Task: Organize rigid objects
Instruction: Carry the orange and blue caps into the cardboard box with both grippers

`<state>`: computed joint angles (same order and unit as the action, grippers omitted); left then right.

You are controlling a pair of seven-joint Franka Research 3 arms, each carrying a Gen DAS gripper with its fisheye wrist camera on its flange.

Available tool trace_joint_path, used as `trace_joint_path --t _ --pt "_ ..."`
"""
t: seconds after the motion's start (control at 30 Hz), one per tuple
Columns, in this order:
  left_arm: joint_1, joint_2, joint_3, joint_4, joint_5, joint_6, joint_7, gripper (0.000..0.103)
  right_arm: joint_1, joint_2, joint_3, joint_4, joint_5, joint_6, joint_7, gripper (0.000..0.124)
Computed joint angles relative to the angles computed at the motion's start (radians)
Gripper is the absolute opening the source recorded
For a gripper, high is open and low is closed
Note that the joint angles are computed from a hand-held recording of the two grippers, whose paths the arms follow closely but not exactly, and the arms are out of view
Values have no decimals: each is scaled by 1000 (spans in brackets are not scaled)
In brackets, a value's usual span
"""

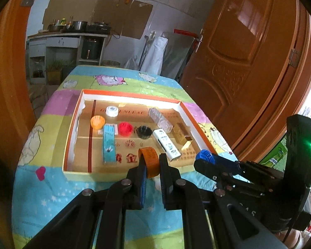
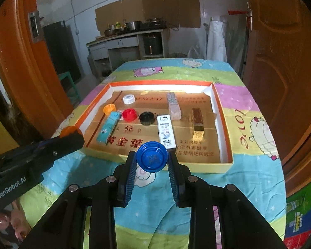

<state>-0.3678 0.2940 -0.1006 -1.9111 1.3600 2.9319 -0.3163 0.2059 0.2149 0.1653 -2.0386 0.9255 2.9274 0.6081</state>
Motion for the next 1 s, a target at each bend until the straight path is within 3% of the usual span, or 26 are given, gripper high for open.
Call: trace_joint_path --t 0.37,1.0 --pt "-8 59 19 77 -114 0 120 11 -16 40 0 58 1 -14 -1 31" --pt "-35 181 78 166 -416 35 389 11 -47 190 -18 197 -214 -61 216 31"
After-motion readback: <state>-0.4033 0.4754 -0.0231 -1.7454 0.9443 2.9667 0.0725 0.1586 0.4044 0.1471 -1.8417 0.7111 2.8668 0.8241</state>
